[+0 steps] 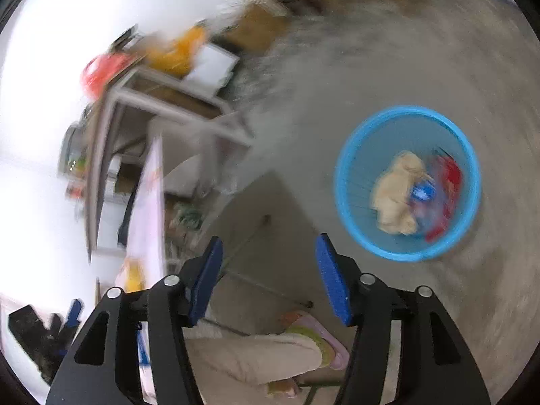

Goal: Collect trash
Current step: 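Move the left gripper to the clear bag with pink contents and grasp it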

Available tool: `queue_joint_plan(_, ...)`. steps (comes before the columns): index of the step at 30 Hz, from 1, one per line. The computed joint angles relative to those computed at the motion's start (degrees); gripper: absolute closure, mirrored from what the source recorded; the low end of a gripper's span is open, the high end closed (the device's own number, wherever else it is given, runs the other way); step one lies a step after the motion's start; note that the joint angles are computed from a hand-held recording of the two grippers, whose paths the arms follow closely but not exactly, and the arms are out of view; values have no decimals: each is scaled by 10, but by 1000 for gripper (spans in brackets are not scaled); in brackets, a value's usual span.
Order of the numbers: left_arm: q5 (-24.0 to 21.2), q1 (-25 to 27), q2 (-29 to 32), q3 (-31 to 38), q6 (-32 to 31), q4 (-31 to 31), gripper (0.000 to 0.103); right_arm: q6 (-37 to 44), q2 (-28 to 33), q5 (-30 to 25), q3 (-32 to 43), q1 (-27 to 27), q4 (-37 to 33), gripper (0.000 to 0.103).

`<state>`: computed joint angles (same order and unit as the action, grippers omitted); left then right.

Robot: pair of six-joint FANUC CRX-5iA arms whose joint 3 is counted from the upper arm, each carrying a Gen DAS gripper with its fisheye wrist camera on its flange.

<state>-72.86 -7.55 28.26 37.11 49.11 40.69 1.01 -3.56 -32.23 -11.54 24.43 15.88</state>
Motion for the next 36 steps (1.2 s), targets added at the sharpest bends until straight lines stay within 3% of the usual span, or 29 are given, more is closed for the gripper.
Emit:
queue_joint_plan(4,85,36,-87,-134,-63,1,36,159,56,-7,127,17,-80,37)
queue_joint_plan(9,202,70,-165,-263,-138,31,36,413,160,-62,327,10,-313,37)
queue_joint_plan(12,225,82,-175,-290,-153,40,46,511,236,-125,448,-6,-449,37)
queue_joint_plan(17,235,94,-175,-299,-149,28,66,500,350,-214,610,-11,-509,37)
queue_joint_plan(23,224,122,-179,-322,-164,66,81,376,406,-276,679,9,-407,41)
queue_joint_plan(26,218,128,-176,-326,-172,81,83,363,431,-309,712,3,-412,41)
queue_joint_plan(28,211,131,-174,-325,-172,82,84,368,455,-339,753,-4,-428,49)
queue_joint_plan(33,206,134,-171,-328,-175,93,86,398,461,-337,759,-14,-484,91)
queue_joint_plan(36,202,132,-173,-332,-178,96,87,420,431,-307,715,-16,-498,98)
